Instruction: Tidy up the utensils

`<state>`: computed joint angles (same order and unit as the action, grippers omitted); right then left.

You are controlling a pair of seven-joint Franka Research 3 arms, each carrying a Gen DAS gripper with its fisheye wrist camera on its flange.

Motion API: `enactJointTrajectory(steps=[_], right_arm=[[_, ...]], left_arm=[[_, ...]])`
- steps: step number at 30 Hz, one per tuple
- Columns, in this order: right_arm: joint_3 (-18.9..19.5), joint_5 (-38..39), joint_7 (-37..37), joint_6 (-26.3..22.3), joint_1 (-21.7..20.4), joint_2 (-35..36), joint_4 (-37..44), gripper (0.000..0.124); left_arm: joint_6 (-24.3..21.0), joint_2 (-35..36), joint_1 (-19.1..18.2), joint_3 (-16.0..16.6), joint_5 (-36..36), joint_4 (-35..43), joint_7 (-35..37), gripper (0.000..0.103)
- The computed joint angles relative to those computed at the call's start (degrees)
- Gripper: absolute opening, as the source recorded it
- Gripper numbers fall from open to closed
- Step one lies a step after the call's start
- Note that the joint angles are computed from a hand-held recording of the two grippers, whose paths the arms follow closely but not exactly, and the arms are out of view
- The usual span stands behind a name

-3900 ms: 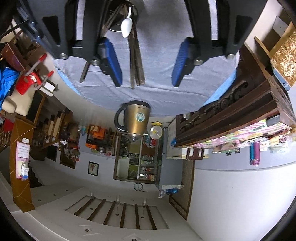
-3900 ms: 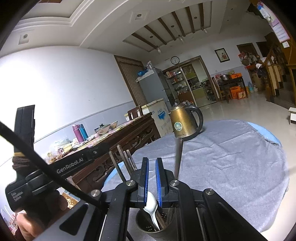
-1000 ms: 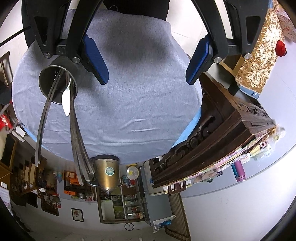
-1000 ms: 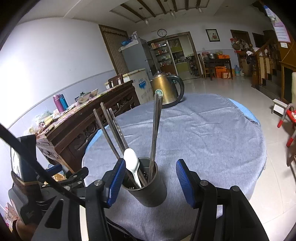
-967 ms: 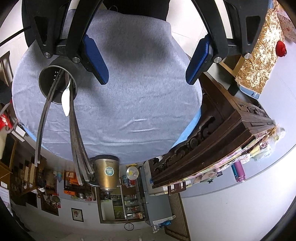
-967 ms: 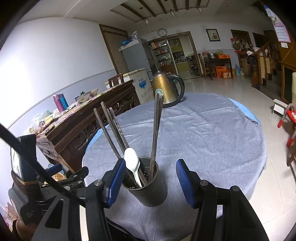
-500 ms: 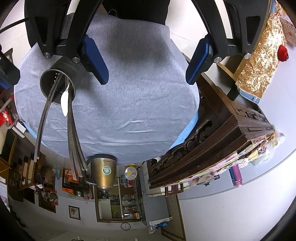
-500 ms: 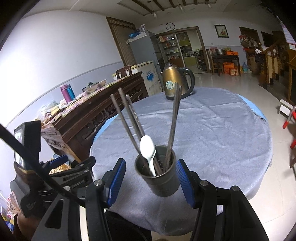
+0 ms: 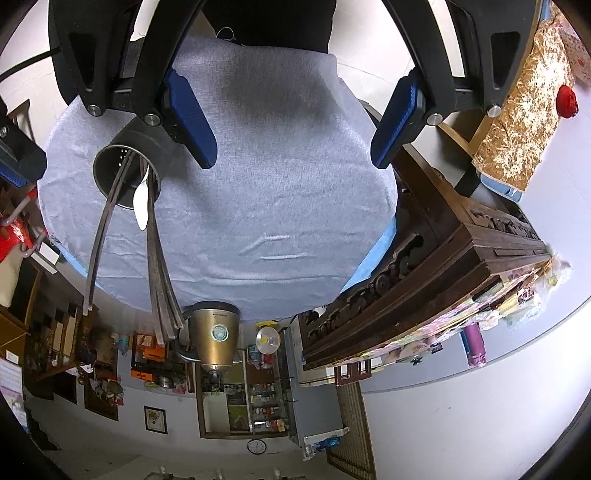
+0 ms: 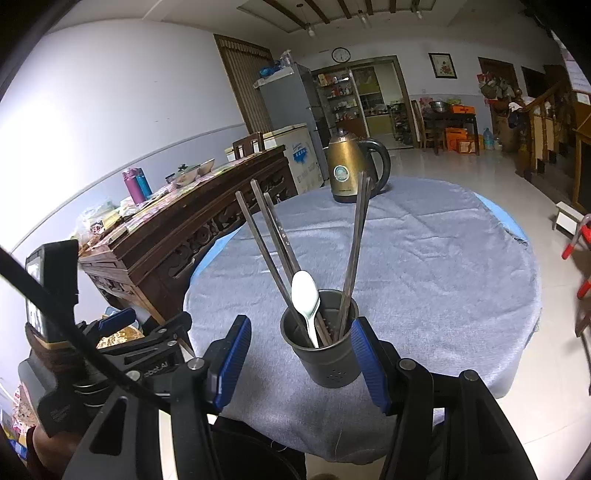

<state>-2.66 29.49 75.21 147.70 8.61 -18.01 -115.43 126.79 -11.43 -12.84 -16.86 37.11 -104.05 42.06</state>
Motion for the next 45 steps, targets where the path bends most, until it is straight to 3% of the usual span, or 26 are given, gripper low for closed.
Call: enactJointTrajectory(steps=[16, 27, 45], right_arm=[[-0.1, -1.2, 2.3, 1.7, -0.6, -2.6, -0.7, 0.060], [-0.1, -3.9, 5.8, -1.7, -1.9, -5.9, -1.5, 0.060], [0.3, -5.4, 7.0, -2.1, -1.8, -8.4, -1.7, 0.061]], left_arm=[[-0.1, -2.9, -0.2, -1.2, 0.9, 0.6, 2.2, 0.086], [-0.7, -4.2, -0.2, -2.2, 1.8, 1.8, 2.0, 0.086], [0.6, -6.9, 0.5, -2.8, 1.8, 0.3, 1.5, 0.086]])
